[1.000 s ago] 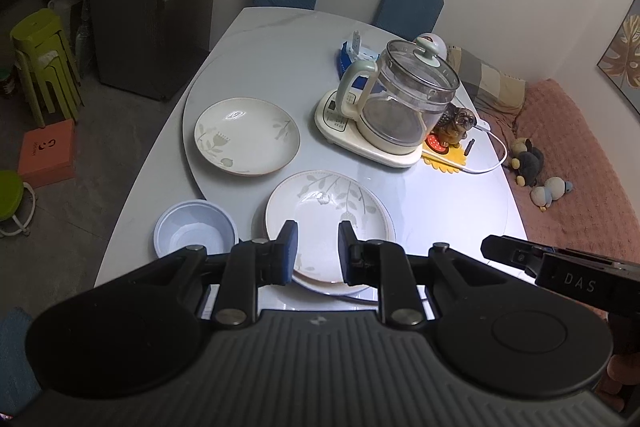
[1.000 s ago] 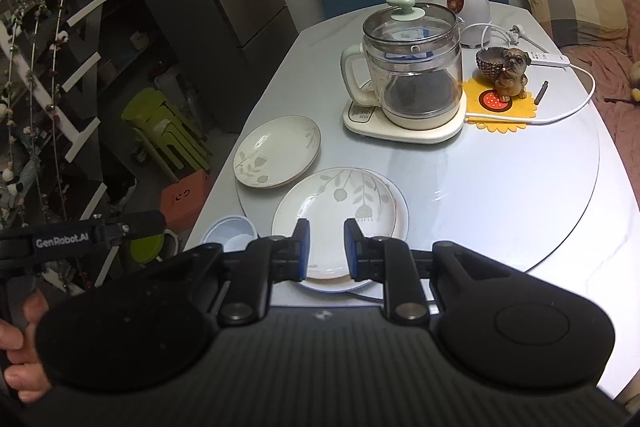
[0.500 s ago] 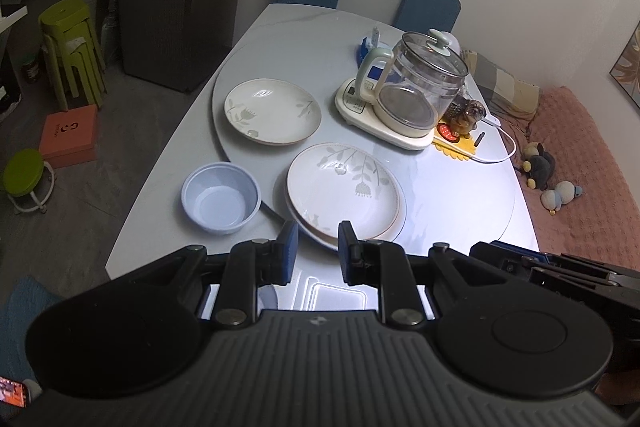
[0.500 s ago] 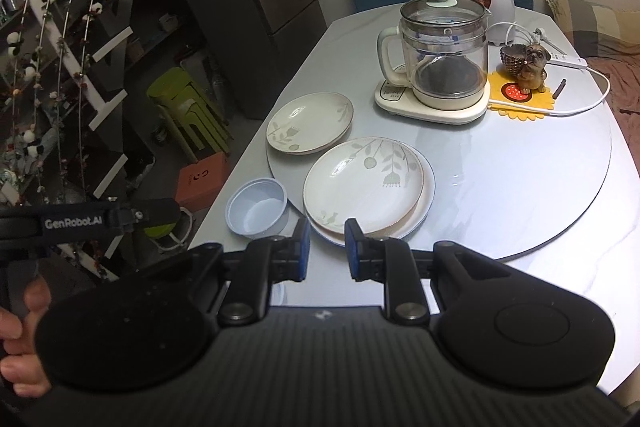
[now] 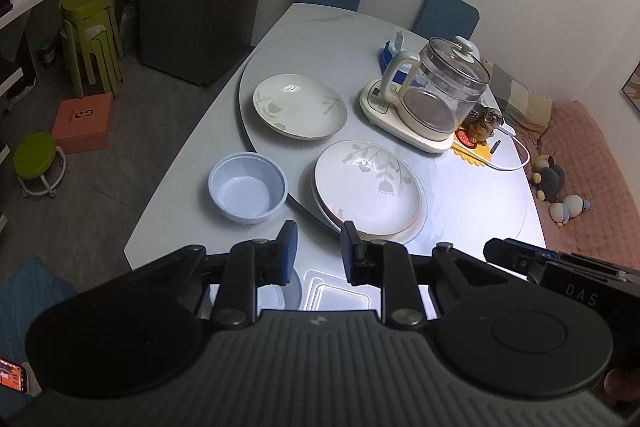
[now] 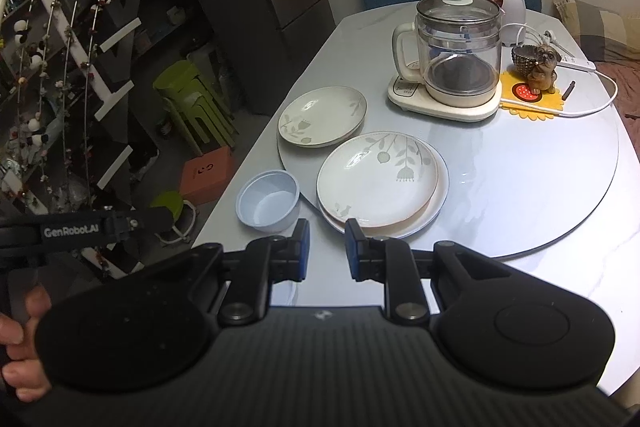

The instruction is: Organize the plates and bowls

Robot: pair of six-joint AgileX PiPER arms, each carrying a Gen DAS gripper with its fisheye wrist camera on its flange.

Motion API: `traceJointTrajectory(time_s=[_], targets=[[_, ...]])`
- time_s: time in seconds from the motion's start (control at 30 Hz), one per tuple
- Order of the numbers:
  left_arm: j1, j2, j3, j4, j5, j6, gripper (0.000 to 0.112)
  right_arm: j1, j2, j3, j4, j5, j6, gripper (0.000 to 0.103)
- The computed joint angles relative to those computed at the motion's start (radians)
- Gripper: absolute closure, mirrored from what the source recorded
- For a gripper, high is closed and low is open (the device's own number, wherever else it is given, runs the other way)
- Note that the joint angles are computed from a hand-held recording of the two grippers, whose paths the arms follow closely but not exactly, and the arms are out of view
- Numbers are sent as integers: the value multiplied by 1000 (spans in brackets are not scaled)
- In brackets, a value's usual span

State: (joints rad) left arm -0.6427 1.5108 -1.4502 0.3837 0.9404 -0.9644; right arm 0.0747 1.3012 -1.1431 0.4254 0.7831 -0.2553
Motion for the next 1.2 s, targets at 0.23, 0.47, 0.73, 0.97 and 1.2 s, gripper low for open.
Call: traceJointTrajectory(time_s=[0.23, 0.47, 0.73, 0.97, 1.2], targets=[[160, 22, -28, -130, -57, 189, 74, 99, 85, -82, -115, -55, 176, 80], [312, 109, -122, -291, -67, 409, 73, 163, 202, -191, -215, -65, 330, 80], [435, 258, -282, -425, -17, 582, 73, 206, 349, -341, -305, -49, 444, 80], [492, 428, -489, -483, 64, 657, 73, 200, 489, -495, -312, 2, 464, 80], [522, 654, -783, -525, 177, 684, 73, 184, 637, -682, -327, 75, 479, 72]])
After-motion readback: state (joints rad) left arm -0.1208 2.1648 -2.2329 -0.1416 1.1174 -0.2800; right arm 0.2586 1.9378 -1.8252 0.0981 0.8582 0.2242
